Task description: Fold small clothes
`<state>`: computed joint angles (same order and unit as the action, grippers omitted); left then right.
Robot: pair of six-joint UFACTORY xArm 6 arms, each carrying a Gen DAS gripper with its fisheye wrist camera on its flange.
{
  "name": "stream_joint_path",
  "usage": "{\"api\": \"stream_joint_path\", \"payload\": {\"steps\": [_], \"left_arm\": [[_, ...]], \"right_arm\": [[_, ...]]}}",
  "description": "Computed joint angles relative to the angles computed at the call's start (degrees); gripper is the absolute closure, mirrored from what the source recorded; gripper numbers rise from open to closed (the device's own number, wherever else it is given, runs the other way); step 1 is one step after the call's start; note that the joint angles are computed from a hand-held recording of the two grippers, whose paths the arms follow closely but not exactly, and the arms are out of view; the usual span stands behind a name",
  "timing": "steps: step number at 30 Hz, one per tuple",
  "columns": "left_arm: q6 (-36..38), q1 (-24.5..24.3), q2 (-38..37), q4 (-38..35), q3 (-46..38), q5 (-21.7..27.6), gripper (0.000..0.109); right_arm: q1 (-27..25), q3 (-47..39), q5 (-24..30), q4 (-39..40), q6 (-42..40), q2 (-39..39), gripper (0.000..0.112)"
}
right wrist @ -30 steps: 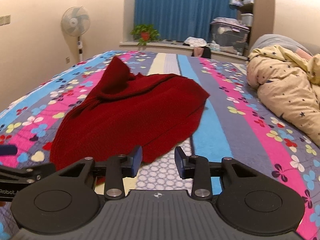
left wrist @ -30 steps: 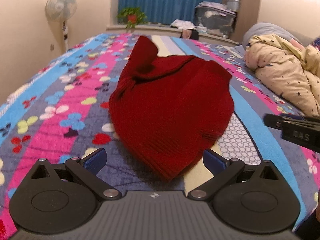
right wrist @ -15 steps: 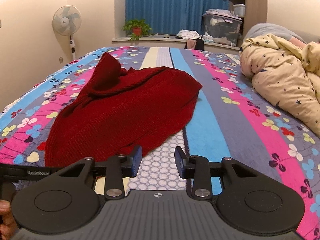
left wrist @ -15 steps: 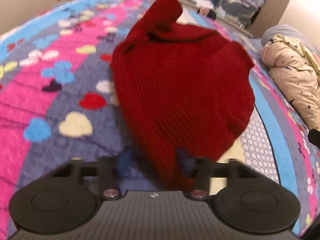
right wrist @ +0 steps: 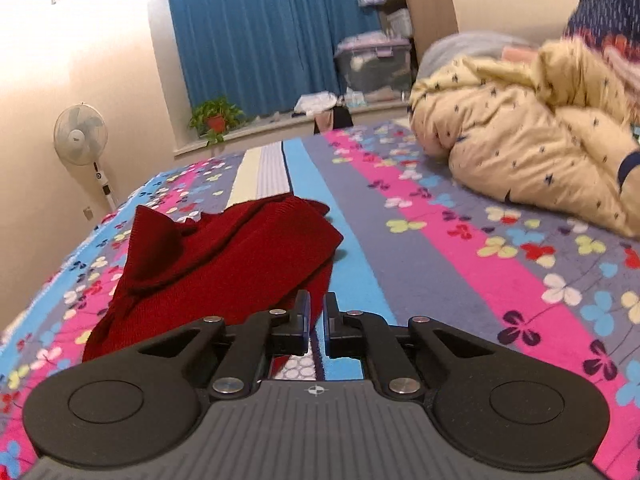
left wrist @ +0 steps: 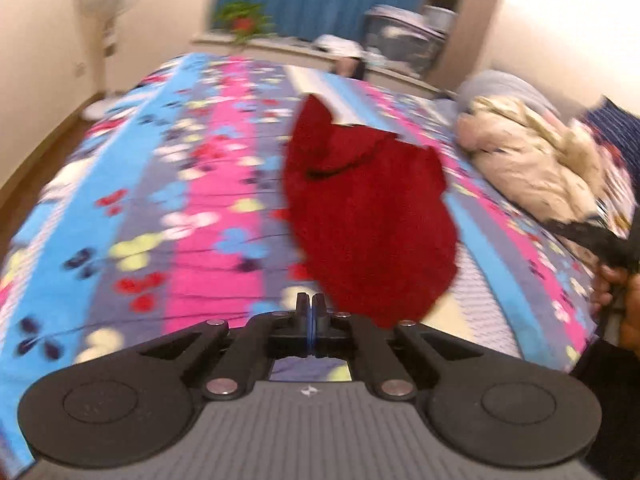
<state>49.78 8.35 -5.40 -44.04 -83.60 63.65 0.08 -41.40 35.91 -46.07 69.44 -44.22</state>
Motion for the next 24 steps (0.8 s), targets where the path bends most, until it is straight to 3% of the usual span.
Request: {"api": "stream_joint_path", "payload": {"steps": [2,6,7,12,15,17,20,22,24], "left_arm": [[-3.9,-0.2,2.9,1.5,-3.1,-0.5,0.103],[-8.8,-5.4,9.0,4.2,-9.2,-0.6,0.067],[-9.6,-7.4,10.5,5.1,-10.3,-1.1,0.063],[-13.9,-14.0,18.6,11.2,-13.1,-3.7,0.061],[-23.4,-15.8,23.6,15.9,-17.8,-0.2,0.061],[-22.0,-16.6,24.7,14.0,-18.6,0.9,0.057],[-20.6,-18.5,25.1,18.1,-18.0,0.8,0.053],[-21.0,-18.9,25.4,19.4,-17.7,1.0,0.051],[-21.2,-18.8,25.9,18.9,-18.4,1.4,0.051]], "right_arm": [[-3.3,-0.8,-3.2,4.9,-5.3,2.7,0.105],[-6.9,-4.0,-6.2,8.2,-11.4,10.1,0.105],[-7.7,-4.8,-6.6,8.8,-11.8,11.7,0.105],[-10.8,-7.0,-11.0,13.1,-15.5,18.0,0.104],[-13.0,-8.4,-14.7,11.9,-17.6,22.0,0.099],[-15.0,-10.2,-17.8,11.8,-18.5,25.6,0.095],[-18.4,-13.3,-24.5,8.8,-16.8,31.4,0.081],[-20.4,-16.7,-28.3,3.5,-13.8,36.4,0.064],[-21.8,-19.8,-32.5,3.6,-15.4,41.2,0.057]]}}
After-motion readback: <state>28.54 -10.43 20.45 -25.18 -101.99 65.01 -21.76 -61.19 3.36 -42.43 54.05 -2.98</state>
